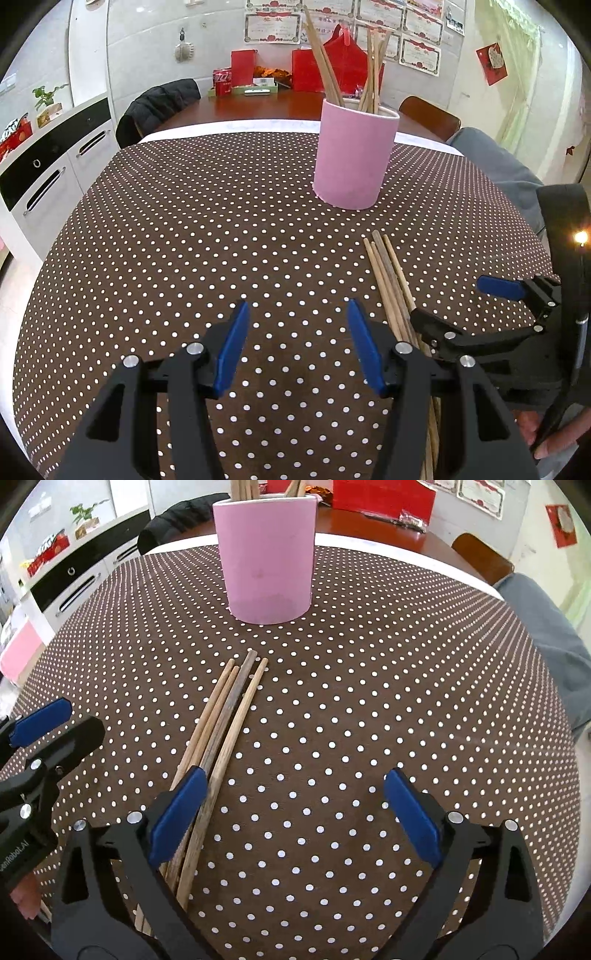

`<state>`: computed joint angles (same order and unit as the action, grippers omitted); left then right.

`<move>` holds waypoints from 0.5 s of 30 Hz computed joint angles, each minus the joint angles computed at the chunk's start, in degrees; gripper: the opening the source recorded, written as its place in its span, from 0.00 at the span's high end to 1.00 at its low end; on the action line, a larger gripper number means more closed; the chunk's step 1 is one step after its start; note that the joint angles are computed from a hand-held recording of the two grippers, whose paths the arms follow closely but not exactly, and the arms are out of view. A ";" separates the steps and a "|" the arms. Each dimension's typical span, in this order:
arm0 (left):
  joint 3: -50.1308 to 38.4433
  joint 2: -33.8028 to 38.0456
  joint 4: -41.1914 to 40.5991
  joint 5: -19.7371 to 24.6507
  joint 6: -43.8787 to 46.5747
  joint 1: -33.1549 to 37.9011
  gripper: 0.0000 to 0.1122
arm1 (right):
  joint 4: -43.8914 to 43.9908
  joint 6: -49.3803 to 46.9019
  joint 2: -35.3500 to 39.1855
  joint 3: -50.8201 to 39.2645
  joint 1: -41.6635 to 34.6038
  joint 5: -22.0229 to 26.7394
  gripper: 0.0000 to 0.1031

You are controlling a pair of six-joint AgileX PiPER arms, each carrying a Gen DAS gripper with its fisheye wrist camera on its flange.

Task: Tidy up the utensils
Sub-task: 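Move both grippers back toward the remaining chopsticks, then grasp one wooden chopstick with each gripper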

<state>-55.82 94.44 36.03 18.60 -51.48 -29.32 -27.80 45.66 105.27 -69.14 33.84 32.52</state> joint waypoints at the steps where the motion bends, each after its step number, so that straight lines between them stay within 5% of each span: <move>1: -0.24 0.15 -0.52 0.10 0.45 -0.05 0.51 | -0.46 0.24 0.44 -0.66 0.30 0.76 0.08; 9: 0.07 0.48 -0.52 0.72 -0.08 -0.31 0.51 | -4.33 2.93 3.39 -4.48 2.62 5.06 0.13; 11: 0.11 0.50 -1.51 0.52 0.76 -0.02 0.51 | -2.29 -1.38 2.39 -3.04 1.98 0.63 0.36; 13: 0.27 0.39 -3.08 0.08 2.20 0.36 0.51 | 2.35 -5.72 1.41 -2.11 1.38 -1.70 0.72; 15: 0.16 0.38 -6.67 -0.50 5.80 0.75 0.51 | 0.28 -6.12 1.30 -2.06 3.13 -1.56 0.87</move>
